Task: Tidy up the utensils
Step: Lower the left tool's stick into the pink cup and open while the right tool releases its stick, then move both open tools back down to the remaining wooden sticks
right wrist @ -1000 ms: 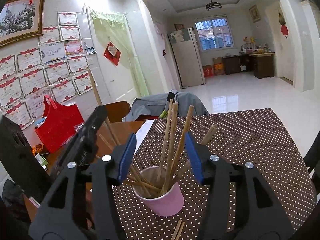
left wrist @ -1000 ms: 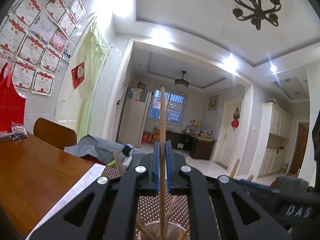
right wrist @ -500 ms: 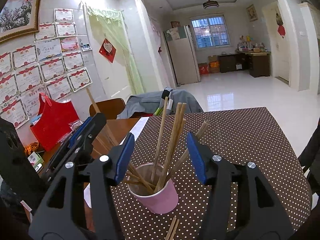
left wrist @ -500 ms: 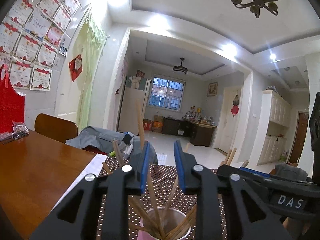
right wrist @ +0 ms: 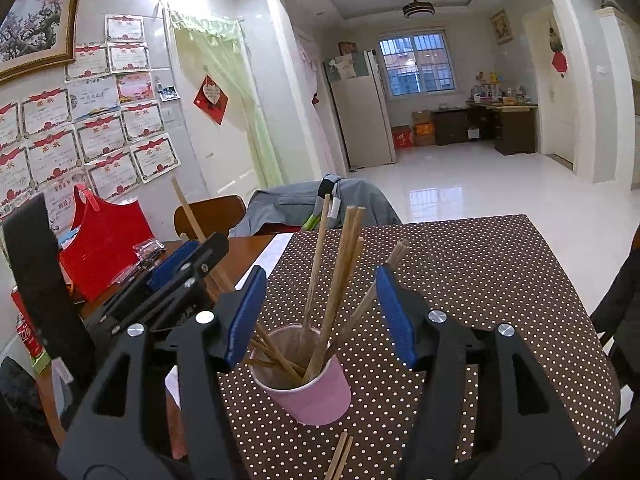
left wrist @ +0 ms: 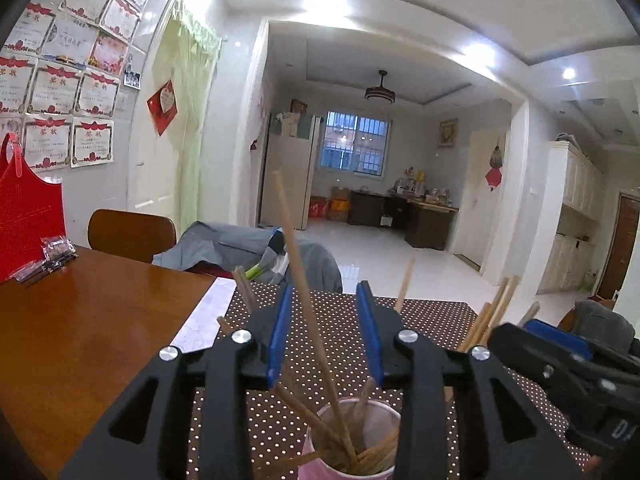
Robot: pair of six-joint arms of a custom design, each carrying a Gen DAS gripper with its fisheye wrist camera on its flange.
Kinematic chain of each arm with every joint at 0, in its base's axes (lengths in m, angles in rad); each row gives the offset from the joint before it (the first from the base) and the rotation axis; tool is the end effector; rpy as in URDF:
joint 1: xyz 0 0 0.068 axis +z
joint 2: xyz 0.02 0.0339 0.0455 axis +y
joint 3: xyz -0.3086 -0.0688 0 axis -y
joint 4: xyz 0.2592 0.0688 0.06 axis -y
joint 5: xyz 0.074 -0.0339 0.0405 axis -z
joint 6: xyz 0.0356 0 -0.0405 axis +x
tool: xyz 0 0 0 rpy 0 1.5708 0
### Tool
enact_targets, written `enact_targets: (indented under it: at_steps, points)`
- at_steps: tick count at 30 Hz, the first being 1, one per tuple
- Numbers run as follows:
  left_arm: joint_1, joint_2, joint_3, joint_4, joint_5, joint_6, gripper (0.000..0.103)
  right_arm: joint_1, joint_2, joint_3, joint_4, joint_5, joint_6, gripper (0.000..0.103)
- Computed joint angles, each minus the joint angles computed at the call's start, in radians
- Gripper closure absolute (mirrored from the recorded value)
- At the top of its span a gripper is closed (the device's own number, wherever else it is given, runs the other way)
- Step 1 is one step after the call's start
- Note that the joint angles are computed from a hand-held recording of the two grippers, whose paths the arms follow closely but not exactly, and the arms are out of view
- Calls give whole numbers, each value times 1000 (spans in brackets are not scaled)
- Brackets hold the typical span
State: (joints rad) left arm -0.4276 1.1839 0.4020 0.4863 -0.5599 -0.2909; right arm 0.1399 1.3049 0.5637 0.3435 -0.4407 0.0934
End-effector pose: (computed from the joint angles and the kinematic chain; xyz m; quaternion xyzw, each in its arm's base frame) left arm 0.2166 -0.0779 0.2289 -0.1114 0.7817 0.0067 0.6136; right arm 0.2638 0.0525 0.2394 -0.1398 0.8097 0.2437 0.5152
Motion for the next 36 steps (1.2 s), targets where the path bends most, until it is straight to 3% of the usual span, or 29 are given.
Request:
enact_targets:
  at_steps: [8,10,11,15,28,30,34,36]
  points:
    - [55,60,83,-110,57,-51,71,14,16,2,-2,13,-10,46]
    - [58,59,80,-112,58,-49,84,20,21,4,-2,21,-10,46]
    - [57,56,83,-120,61,-50,95,21,25,5,-2,23,-11,46]
    - [60,46,88,-157,77,-50,97,21,35,7,-1,28,-14,46]
    - [-28,-44,39,-156,14,-22,95,17,22,13,-30,21,-30,44]
    - [-45,-69,35,-190,-1,-27,83,20,9,10,-38,24,-37,44]
    - [-87,-138,19,-250,-41,-11,82,13,-24,-5,-64,22,-47,44]
    - [-116,-177,17,-309,-67,-16,74,10,-45,-20,-84,25,-70,44]
